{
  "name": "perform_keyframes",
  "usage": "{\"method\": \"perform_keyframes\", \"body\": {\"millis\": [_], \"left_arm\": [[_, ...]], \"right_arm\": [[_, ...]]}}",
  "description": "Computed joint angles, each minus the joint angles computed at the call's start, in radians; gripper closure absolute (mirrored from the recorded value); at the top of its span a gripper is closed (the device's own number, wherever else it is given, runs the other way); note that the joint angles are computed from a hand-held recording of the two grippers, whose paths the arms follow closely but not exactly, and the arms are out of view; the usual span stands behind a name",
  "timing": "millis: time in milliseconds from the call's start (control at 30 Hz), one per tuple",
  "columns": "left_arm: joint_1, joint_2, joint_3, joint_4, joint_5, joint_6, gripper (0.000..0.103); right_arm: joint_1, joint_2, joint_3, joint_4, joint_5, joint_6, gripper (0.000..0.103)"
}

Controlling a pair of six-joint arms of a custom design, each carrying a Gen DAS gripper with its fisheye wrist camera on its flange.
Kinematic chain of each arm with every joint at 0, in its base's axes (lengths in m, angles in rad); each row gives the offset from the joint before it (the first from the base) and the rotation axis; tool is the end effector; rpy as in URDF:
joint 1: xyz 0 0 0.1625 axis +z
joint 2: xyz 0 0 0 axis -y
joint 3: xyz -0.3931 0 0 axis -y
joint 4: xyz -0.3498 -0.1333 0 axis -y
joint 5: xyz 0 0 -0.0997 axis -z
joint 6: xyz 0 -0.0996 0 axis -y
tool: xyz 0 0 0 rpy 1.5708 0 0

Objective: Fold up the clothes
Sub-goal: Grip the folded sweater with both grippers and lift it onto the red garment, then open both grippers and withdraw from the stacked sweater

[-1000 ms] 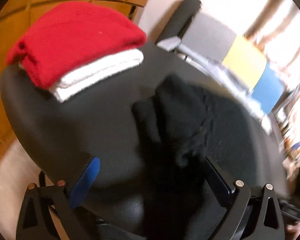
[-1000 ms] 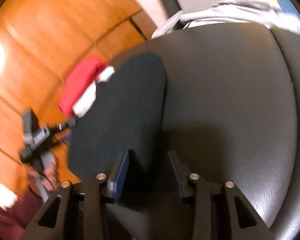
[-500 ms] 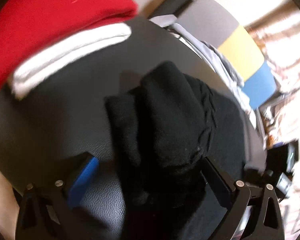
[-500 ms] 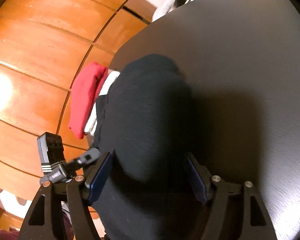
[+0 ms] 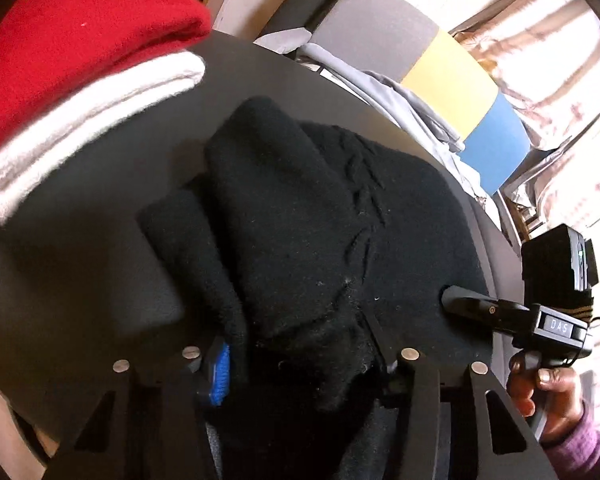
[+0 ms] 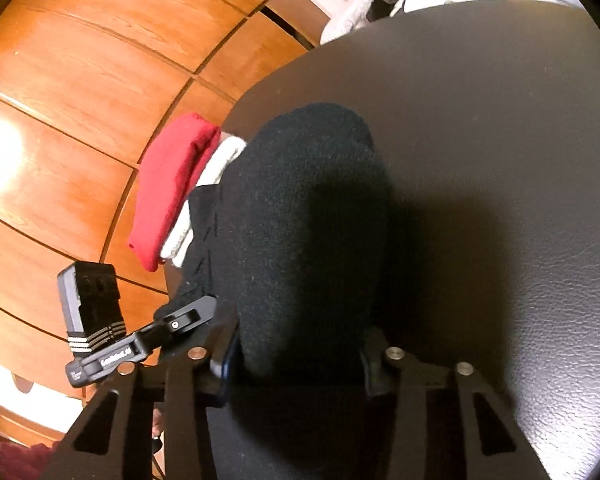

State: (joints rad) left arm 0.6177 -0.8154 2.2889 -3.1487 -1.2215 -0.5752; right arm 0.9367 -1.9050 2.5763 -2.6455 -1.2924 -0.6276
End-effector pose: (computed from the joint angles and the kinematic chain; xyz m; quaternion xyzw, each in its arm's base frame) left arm -0.2392 -0.3753 0.0178 0.1758 0.9676 -0.1572 0.0897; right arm -0.0330 -0.3161 0.2673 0.0246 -0.9703 0.2404 0.0072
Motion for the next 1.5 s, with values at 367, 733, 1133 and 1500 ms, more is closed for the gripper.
{"method": "perform_keyframes", "body": {"millis": [367, 733, 1133, 1500], "left_arm": [[-0.13, -0.077, 0.057, -0.125, 0.176, -0.001, 0.07], [-0.044, -0.309, -0.089, 0.029, 0.492, 0.059, 0.069], [0.229, -0.234, -0.283, 0.262, 0.613, 0.01, 0.049], [0.067, -0.29, -0.055, 0.12, 0.896, -0.079, 0.024]], "right_arm": [[0.334, 0.066, -0.171, 0.042, -0.059, 0.076, 0.064], [0.761, 0.719, -0.841, 0.127, -0.15, 0.123, 0.064], [0.787, 1.212, -1.312, 0.183, -0.4, 0.276, 0.014], [0.639, 0.791, -0.726, -0.266, -0.308, 0.143, 0.014]]}}
